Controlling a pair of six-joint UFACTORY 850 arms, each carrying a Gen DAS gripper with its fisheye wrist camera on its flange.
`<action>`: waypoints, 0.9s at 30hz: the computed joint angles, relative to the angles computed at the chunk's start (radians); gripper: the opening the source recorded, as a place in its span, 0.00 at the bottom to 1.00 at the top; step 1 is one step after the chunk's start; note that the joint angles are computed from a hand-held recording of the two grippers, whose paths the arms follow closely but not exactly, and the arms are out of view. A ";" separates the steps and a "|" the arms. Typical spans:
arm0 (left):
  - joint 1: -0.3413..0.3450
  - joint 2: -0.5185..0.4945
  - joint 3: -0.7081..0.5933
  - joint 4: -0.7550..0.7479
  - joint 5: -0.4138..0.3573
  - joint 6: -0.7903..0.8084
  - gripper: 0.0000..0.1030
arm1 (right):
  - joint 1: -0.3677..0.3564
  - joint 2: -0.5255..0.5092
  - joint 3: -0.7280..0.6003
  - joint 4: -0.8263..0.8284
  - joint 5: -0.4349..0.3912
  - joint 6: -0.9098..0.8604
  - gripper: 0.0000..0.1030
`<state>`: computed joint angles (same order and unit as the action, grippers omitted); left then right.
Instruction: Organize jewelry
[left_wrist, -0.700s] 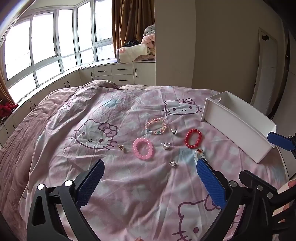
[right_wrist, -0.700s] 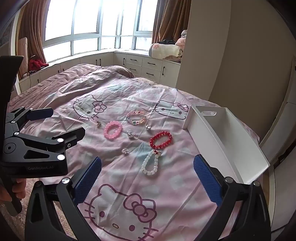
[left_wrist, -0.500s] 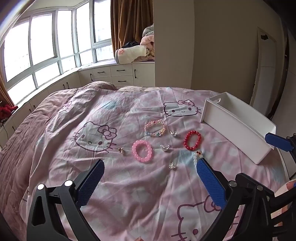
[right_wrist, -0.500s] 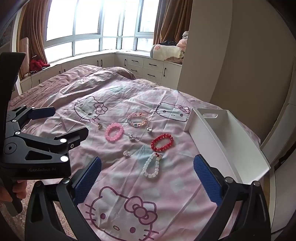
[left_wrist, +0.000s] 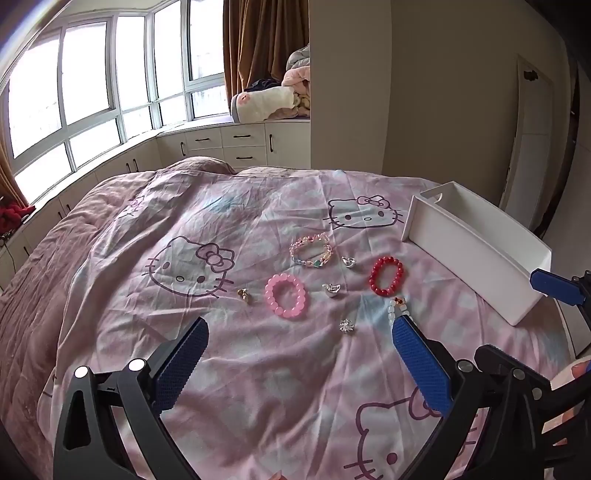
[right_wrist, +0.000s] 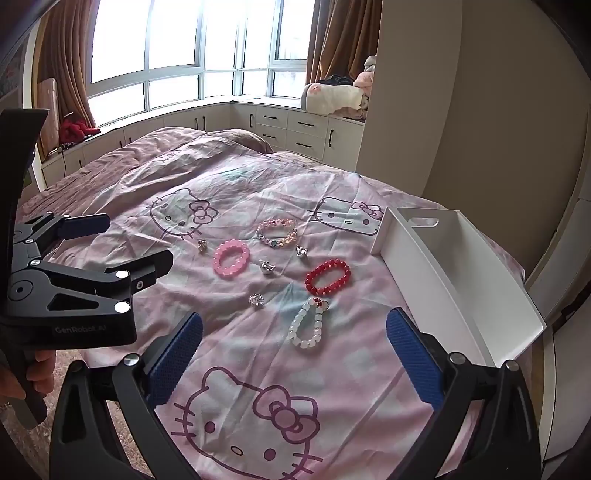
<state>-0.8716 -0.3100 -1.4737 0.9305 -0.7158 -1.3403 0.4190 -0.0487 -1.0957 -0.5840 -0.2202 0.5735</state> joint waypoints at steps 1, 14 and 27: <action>-0.001 0.001 0.001 0.002 0.000 -0.001 0.98 | 0.000 0.001 0.002 0.000 0.003 0.001 0.95; -0.005 0.017 0.013 0.023 -0.014 -0.014 0.98 | 0.006 0.010 0.016 -0.049 0.007 0.050 0.95; -0.006 0.014 0.005 0.017 -0.017 -0.005 0.98 | 0.003 0.008 0.007 -0.011 -0.002 0.018 0.95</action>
